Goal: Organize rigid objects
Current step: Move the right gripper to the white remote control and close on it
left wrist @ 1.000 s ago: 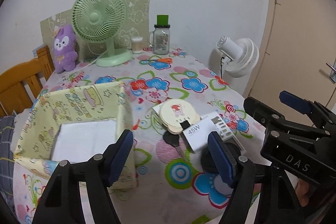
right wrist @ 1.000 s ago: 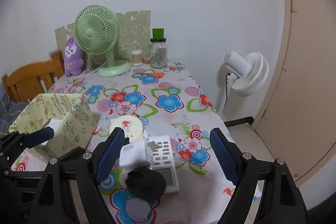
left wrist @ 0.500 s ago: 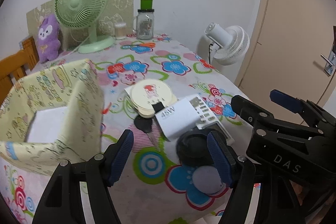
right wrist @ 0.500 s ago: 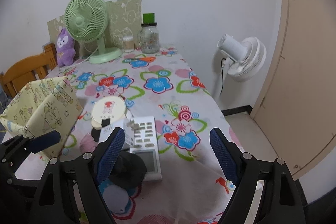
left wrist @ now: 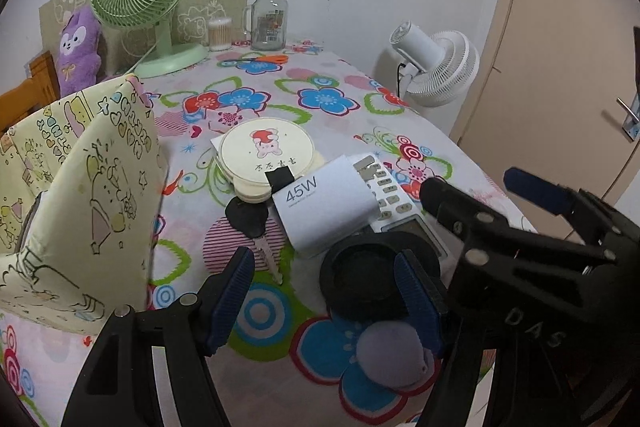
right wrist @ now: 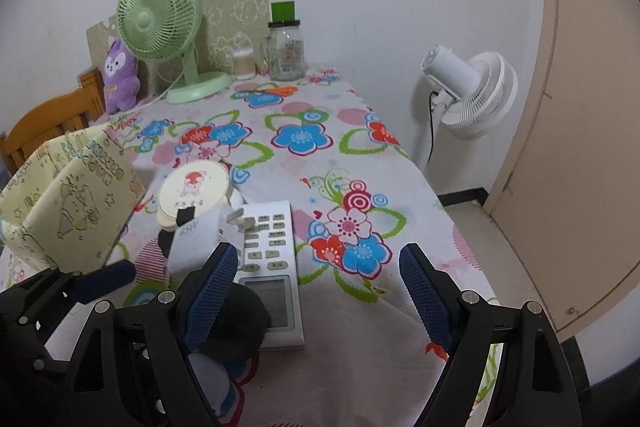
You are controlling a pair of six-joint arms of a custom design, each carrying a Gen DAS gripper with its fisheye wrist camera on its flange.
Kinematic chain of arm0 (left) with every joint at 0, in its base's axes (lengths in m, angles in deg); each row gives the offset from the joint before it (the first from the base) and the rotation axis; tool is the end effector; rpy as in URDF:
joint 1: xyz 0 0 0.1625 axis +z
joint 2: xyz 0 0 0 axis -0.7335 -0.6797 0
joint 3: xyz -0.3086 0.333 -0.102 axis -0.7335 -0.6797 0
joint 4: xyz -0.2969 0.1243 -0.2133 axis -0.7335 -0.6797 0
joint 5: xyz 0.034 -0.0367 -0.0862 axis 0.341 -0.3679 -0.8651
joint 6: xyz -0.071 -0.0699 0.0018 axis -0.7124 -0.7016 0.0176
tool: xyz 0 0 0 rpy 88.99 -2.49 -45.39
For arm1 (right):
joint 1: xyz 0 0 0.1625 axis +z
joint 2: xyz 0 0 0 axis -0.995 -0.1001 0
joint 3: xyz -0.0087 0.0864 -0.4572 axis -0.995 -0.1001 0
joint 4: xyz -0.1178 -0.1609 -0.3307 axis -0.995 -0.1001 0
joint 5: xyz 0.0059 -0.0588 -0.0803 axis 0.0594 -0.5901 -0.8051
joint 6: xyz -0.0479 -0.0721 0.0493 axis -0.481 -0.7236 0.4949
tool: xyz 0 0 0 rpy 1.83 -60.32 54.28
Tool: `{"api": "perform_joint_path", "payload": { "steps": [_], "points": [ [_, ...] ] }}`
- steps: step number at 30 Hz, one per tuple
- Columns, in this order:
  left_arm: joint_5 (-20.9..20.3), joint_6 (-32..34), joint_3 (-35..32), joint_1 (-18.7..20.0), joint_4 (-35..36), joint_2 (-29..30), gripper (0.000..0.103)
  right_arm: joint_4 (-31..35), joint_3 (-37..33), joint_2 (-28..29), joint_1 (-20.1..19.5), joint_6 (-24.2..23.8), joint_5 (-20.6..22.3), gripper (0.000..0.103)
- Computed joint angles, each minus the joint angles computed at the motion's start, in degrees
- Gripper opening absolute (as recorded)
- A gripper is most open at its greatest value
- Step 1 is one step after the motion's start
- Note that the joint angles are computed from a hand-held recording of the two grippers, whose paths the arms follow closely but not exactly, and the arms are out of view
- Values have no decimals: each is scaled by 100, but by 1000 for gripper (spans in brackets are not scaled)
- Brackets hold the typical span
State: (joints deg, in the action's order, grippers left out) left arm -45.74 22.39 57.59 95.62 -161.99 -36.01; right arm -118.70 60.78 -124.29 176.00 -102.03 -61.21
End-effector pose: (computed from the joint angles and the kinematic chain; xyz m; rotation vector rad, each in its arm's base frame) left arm -0.3412 -0.6868 0.0061 0.6123 2.4163 -0.7900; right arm 0.1078 -0.6846 0.2446 0.4307 -2.2172 0.9772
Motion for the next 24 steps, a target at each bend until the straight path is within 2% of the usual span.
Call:
{"api": "perform_joint_path", "payload": {
  "steps": [10, 15, 17, 21, 24],
  "points": [
    [12, 99, -119, -21, 12, 78, 72, 183, -99, -3, -70, 130, -8, 85],
    [-269, -257, -181, 48, 358, 73, 61, 239, -93, -21, -106, 184, -48, 85],
    [-427, -395, -116, 83, 247, 52, 57, 253, -71, -30, -116, 214, -64, 85],
    [-622, -504, -89, 131, 120, 36, 43, 300, -31, -82, -145, 386, 7, 85],
    [-660, -477, -69, 132, 85, 29, 42, 297, -19, -83, -141, 395, 6, 85]
  ]
}}
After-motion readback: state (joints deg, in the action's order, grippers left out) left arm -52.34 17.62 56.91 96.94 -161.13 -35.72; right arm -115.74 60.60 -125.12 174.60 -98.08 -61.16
